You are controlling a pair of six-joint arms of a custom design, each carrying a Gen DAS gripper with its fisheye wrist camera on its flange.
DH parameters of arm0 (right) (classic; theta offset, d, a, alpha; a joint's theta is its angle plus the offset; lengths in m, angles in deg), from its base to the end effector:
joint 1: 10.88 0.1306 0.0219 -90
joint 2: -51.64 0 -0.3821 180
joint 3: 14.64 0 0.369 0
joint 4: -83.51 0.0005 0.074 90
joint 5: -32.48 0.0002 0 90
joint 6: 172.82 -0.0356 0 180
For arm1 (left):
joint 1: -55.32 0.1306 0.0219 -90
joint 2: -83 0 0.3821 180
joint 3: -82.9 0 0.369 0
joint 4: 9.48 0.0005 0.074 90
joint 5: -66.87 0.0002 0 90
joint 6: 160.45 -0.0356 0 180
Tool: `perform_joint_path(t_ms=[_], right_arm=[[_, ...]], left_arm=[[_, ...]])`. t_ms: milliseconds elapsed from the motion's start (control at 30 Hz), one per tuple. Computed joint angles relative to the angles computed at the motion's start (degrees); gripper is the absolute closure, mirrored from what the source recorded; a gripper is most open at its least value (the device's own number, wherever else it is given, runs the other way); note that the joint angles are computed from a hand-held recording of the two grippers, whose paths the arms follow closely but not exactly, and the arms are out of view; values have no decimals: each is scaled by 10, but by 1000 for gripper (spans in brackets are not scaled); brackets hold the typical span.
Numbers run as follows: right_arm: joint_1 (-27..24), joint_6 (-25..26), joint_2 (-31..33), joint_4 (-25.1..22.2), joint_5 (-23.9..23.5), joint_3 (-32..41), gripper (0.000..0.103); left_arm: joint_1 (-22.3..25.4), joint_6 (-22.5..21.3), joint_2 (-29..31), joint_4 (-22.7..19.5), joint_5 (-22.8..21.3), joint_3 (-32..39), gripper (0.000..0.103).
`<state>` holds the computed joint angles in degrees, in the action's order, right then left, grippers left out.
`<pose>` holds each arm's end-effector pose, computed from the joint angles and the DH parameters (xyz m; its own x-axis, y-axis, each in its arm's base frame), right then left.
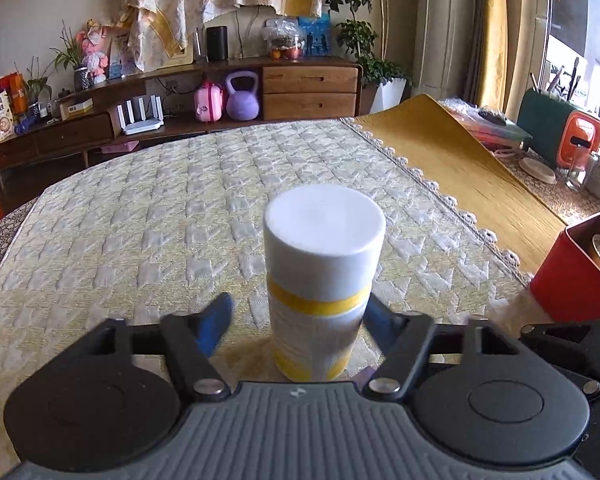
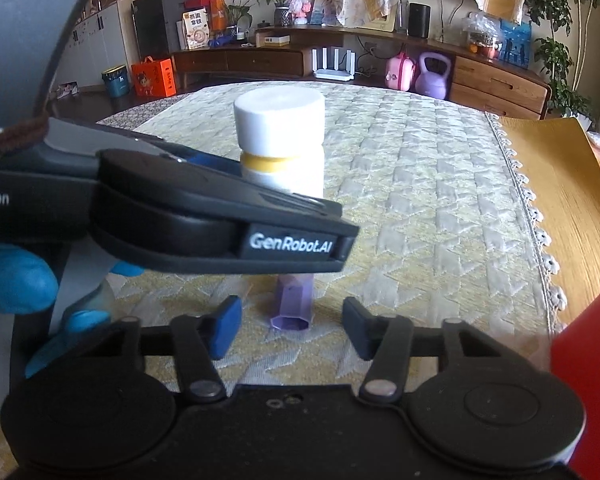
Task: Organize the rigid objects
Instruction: 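Grasp the white bottle with the left gripper while the right gripper grasps the purple block, then carry the white bottle and purple block over into the red box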
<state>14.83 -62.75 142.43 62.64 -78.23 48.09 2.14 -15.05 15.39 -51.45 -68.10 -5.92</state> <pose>0.3760 0.1945 0.2581 -0.4269 -0.5618 -0.7086 -0.8109 0.5847 0.0250 0.3530 -0.4303 0.2618 -0.6126 -0.1534 -0.7754 -0.2272 0.9738 -0.0132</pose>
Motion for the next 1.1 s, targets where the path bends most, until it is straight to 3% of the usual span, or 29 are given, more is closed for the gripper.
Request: perform_joint_path(t_ms=[233, 400, 767, 1100], right_arm=[[7, -2, -4, 12, 16, -7, 73], [5, 3, -5, 5, 20, -4, 83], [-14, -1, -32, -7, 16, -19, 83], [-70, -10, -94, -39, -28, -35, 82]], left_arm=[[-2, -14, 2, 9, 6, 4, 58], [-3, -6, 5, -5, 6, 12, 58], [-10, 35, -2, -52, 11, 24, 58], [-38, 61, -8, -111, 4, 60, 58]])
